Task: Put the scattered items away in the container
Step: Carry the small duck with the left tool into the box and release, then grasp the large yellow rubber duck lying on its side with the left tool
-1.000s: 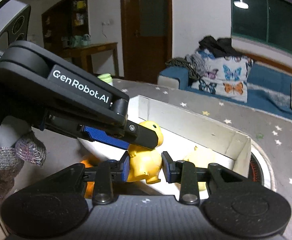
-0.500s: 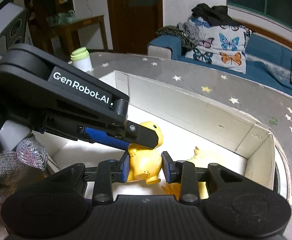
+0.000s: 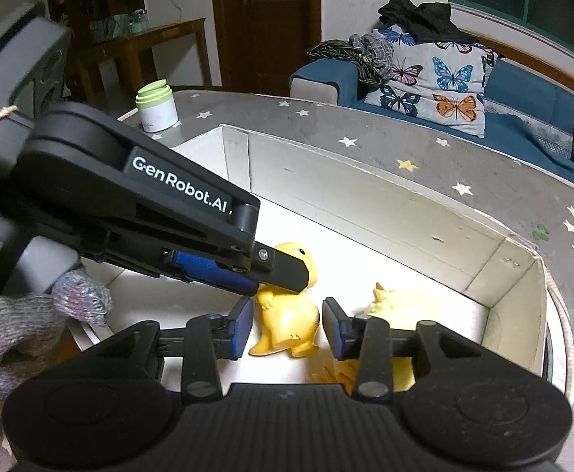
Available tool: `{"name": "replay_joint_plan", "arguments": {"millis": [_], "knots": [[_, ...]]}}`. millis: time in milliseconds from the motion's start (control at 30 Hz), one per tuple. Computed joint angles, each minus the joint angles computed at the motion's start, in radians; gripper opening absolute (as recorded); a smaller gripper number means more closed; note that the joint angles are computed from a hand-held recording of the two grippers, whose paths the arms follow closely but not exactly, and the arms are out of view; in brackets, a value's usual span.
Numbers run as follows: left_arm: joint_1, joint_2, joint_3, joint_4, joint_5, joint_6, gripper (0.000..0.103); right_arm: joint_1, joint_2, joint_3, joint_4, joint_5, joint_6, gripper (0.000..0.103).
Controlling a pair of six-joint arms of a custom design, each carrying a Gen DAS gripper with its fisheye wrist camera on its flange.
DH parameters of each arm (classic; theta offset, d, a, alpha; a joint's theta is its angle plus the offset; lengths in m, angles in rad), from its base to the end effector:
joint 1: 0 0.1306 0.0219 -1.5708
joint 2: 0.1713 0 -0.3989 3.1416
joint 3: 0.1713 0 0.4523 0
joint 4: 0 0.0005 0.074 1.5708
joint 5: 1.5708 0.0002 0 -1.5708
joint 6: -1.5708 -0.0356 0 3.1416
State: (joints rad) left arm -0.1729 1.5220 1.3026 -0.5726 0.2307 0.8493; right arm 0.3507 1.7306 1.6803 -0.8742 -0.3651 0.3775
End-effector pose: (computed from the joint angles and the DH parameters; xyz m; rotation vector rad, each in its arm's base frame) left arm 0.5780 -0.1097 0.3506 -0.7081 2.3671 -0.7448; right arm 0.6229 0.2409 0.3993 -1.0171 2.2423 0.4426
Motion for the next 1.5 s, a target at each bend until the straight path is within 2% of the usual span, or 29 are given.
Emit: {"name": "replay_joint_plan", "arguments": {"millis": [200,500,700,867,933,967,1067,1200,1300,1500], "knots": [[-0.007,0.003,0.011,-0.014,-0.014,-0.02,0.038,-0.008,-0.037,-0.034,0.023,-0.015,0.004,0.049],[-0.029,-0.006,0.029,-0.035,-0.089,-0.072,0.037,-0.03,-0.093,-0.086,0.056,-0.051,0.009,0.052],[-0.039,-0.024,0.024,-0.039,-0.117,-0.074,0.037,-0.041,-0.135,-0.125,0.079,-0.078,0.004,0.053],[-0.055,-0.082,-0.012,-0.025,-0.152,-0.079,0.037,-0.058,-0.182,-0.164,0.098,-0.114,0.019,0.054],[-0.065,-0.118,-0.039,-0.013,-0.164,-0.086,0.037,-0.067,-0.209,-0.188,0.108,-0.136,0.033,0.057],[-0.072,-0.137,-0.052,-0.017,-0.178,-0.09,0.037,-0.071,-0.224,-0.203,0.115,-0.149,0.04,0.06],[-0.095,-0.199,-0.097,-0.017,-0.217,-0.099,0.037,-0.082,-0.268,-0.248,0.128,-0.189,0.068,0.061],[-0.129,-0.283,-0.169,-0.009,-0.252,-0.099,0.037,-0.089,-0.325,-0.316,0.117,-0.252,0.149,0.071],[-0.158,-0.344,-0.224,-0.014,-0.285,-0.083,0.037,-0.087,-0.351,-0.353,0.09,-0.281,0.227,0.074],[-0.211,-0.444,-0.324,-0.033,-0.354,-0.019,0.037,-0.069,-0.36,-0.398,0.044,-0.279,0.314,0.074]]}}
